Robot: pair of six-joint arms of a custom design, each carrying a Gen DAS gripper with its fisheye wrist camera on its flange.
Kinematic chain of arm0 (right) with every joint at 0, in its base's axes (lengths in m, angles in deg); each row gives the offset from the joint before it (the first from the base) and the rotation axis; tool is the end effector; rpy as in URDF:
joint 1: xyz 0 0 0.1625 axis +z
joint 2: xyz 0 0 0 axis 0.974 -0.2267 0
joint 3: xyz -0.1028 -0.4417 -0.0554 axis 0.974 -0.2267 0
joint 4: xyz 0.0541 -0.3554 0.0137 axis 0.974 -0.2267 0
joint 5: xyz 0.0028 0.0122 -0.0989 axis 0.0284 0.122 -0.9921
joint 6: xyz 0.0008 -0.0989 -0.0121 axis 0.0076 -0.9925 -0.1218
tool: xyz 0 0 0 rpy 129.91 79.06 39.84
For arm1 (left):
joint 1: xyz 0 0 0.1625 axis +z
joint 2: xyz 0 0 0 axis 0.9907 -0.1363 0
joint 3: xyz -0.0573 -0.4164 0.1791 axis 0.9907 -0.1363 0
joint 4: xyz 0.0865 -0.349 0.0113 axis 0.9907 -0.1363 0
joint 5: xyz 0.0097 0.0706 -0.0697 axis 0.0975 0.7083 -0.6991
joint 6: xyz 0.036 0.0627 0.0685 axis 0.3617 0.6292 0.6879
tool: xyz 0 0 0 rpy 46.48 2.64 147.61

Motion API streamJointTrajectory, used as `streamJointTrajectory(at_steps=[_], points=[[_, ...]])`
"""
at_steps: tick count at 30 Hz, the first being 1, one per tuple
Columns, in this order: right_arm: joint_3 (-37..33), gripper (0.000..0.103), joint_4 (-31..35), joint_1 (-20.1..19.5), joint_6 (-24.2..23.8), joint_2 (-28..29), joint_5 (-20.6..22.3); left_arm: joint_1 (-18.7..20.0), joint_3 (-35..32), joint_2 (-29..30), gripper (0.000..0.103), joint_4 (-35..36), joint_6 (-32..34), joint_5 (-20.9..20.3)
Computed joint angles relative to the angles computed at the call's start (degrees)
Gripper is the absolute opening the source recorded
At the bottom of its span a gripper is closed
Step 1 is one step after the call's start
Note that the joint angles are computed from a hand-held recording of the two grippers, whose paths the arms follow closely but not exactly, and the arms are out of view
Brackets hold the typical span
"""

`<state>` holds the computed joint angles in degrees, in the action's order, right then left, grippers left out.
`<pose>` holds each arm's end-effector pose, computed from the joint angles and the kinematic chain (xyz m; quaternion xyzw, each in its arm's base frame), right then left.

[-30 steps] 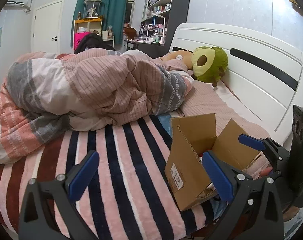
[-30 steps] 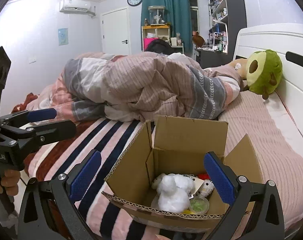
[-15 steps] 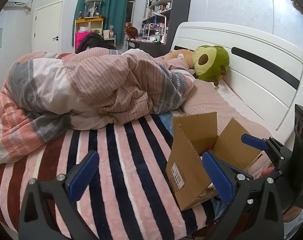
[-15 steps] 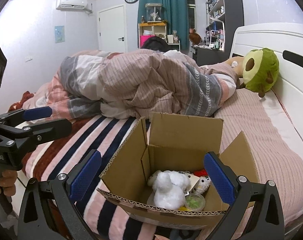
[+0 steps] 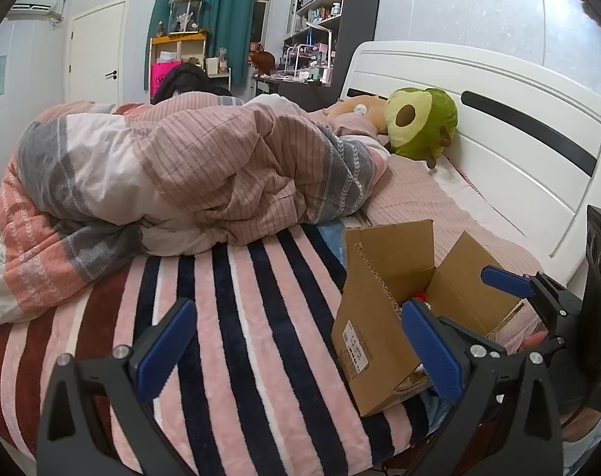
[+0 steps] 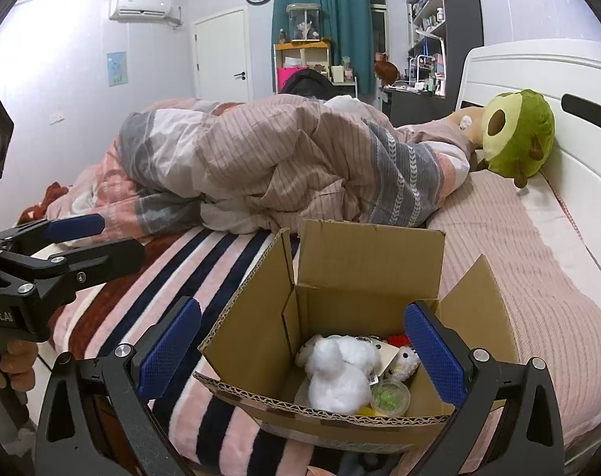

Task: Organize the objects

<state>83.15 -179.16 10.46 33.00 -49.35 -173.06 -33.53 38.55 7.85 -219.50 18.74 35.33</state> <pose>0.0866 -0.7676 0.3043 0.3467 -0.8433 0.3416 0.2278 -0.3681 -0.7371 0.0595 0.1686 0.8489 -0.4165 0.2784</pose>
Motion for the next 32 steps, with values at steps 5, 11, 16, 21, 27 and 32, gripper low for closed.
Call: streamJointTrajectory(at_steps=[5, 11, 16, 21, 27, 32], points=[[0.20, 0.103, 0.02, 0.05, 0.42, 0.11, -0.46, 0.08, -0.14, 0.09, 0.102, 0.24, -0.37, -0.08], [0.28, 0.103, 0.01, 0.13, 0.57, 0.11, -0.62, 0.14, -0.38, 0.21, 0.102, 0.49, -0.46, 0.03], [0.26, 0.103, 0.05, 0.22, 1.14, 0.16, -1.06, 0.20, -0.44, 0.29, 0.102, 0.56, -0.62, 0.20], [0.21, 0.103, -0.15, 0.14, 1.83, 0.17, -1.04, 0.33, -0.69, 0.39, 0.102, 0.85, -0.63, 0.30], [-0.09, 0.103, 0.22, 0.07, 2.22, 0.21, -1.48, 0.37, -0.77, 0.42, 0.102, 1.15, -0.90, 0.45], [-0.04, 0.103, 0.02, -0.10, 2.89, -0.05, -1.30, 0.30, -0.55, 0.35, 0.102, 0.69, -0.62, 0.46]])
